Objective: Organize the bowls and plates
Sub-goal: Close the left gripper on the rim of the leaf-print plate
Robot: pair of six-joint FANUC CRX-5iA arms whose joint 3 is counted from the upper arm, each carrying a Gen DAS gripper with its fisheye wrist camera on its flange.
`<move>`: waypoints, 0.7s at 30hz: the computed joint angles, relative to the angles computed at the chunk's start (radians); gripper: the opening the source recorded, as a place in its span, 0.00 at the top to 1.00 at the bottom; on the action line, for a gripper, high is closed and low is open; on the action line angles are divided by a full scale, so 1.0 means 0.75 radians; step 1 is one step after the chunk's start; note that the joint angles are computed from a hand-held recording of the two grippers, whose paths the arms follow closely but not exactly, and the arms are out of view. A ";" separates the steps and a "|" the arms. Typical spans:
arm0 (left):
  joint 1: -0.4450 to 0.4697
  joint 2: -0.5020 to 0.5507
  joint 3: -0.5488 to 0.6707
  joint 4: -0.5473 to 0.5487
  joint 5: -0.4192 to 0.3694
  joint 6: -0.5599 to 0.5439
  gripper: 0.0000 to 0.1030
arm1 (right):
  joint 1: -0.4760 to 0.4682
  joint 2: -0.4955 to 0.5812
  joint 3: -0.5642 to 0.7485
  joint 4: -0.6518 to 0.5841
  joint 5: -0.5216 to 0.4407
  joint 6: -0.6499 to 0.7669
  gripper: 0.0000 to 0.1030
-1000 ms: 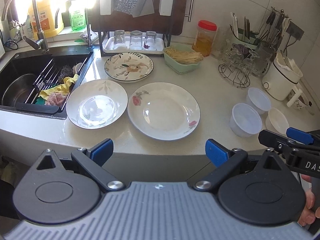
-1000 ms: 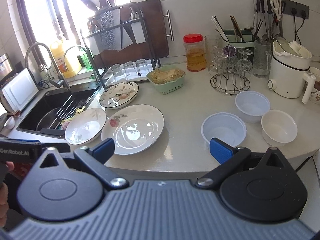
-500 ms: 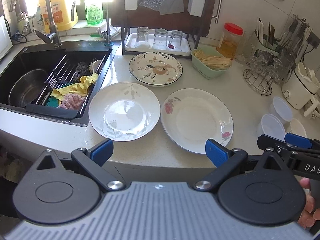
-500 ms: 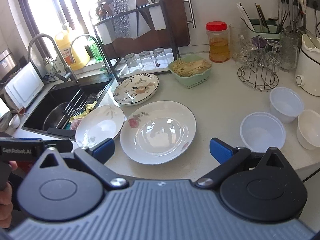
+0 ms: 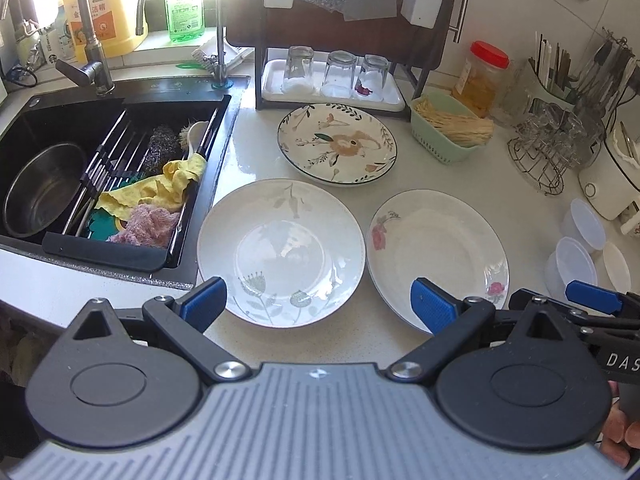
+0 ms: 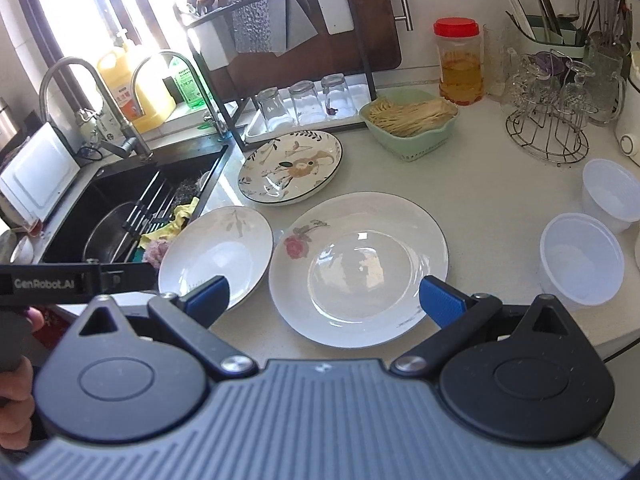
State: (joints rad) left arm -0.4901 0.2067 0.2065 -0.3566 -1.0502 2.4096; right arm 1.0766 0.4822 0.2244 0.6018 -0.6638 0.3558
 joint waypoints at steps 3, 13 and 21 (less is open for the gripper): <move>0.069 0.002 -0.037 0.061 0.055 -0.081 0.03 | 0.005 0.059 0.095 -0.057 -0.053 0.041 0.05; 0.299 0.053 -0.130 0.263 0.173 -0.438 0.03 | 0.041 0.279 0.403 -0.117 -0.194 0.009 0.19; 0.459 0.125 -0.197 0.486 0.257 -0.797 0.03 | 0.062 0.430 0.617 -0.184 -0.287 -0.123 0.19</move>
State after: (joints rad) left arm -0.1458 0.3008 0.0586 0.0082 -0.8571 1.8115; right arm 1.1233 0.8048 0.6870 0.4639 -0.8794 0.2634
